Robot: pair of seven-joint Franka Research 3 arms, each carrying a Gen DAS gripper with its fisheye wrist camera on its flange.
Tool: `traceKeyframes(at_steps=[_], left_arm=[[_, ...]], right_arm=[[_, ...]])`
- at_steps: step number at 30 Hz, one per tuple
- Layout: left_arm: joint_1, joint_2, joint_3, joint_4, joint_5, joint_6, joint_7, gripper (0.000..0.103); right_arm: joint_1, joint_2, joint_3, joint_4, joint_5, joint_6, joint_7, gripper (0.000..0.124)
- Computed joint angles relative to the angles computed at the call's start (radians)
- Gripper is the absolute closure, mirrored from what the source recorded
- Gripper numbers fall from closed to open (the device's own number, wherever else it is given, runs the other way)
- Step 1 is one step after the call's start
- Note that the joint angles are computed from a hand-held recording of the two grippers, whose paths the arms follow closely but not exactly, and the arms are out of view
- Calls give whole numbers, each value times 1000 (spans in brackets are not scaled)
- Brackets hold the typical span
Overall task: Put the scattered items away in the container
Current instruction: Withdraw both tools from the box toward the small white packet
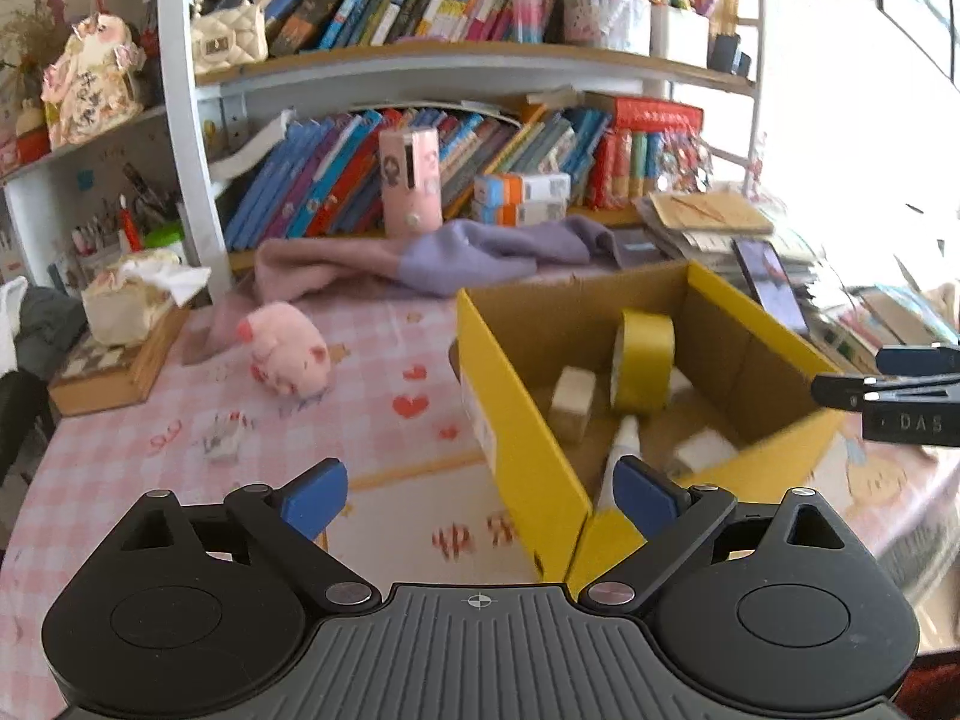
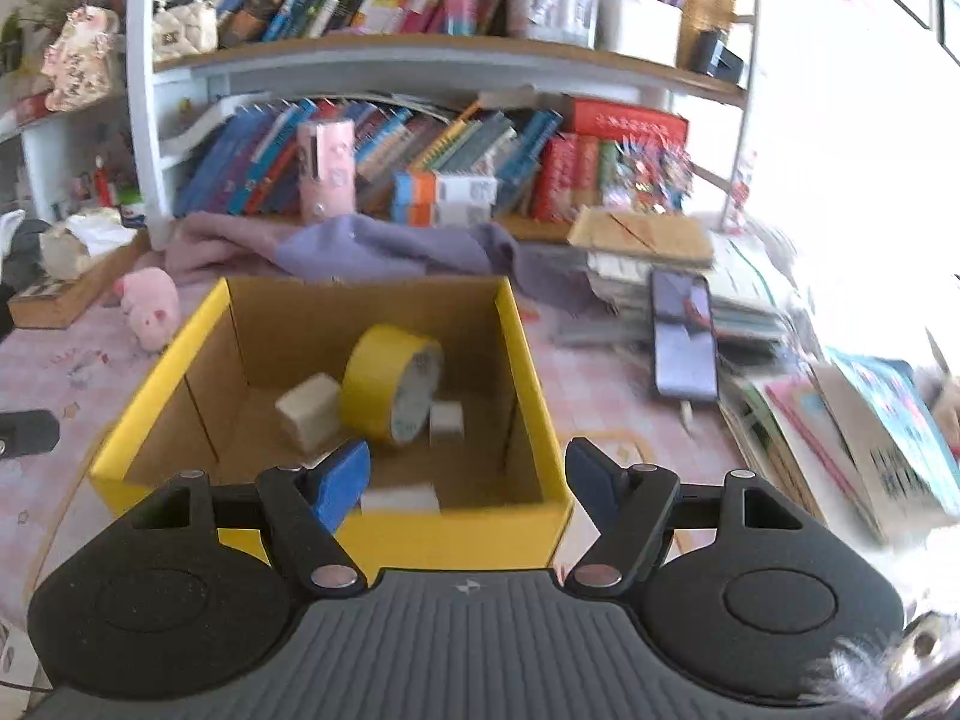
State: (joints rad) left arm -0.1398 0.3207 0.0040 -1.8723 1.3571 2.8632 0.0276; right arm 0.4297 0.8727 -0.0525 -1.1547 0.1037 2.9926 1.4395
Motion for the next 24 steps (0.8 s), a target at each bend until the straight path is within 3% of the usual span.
traceKeyframes(at_steps=[6, 10, 17, 21, 24], left_arm=[[25, -83, -1, -118, 100, 42, -73, 5], [65, -144, -22, -206, 134, 64, -102, 5], [129, -243, -48, -347, 150, 90, -95, 5], [164, -293, -57, -411, 180, 117, -109, 5], [187, -326, -62, -446, 215, 130, -129, 5]], right_arm=[[146, -132, -148, -251, -27, 87, 138, 53], [273, -194, -265, -382, -51, 94, 252, 53], [431, -273, -381, -550, -123, 118, 416, 53], [494, -304, -410, -609, -150, 120, 470, 52], [483, -325, -370, -627, -168, 111, 473, 52]])
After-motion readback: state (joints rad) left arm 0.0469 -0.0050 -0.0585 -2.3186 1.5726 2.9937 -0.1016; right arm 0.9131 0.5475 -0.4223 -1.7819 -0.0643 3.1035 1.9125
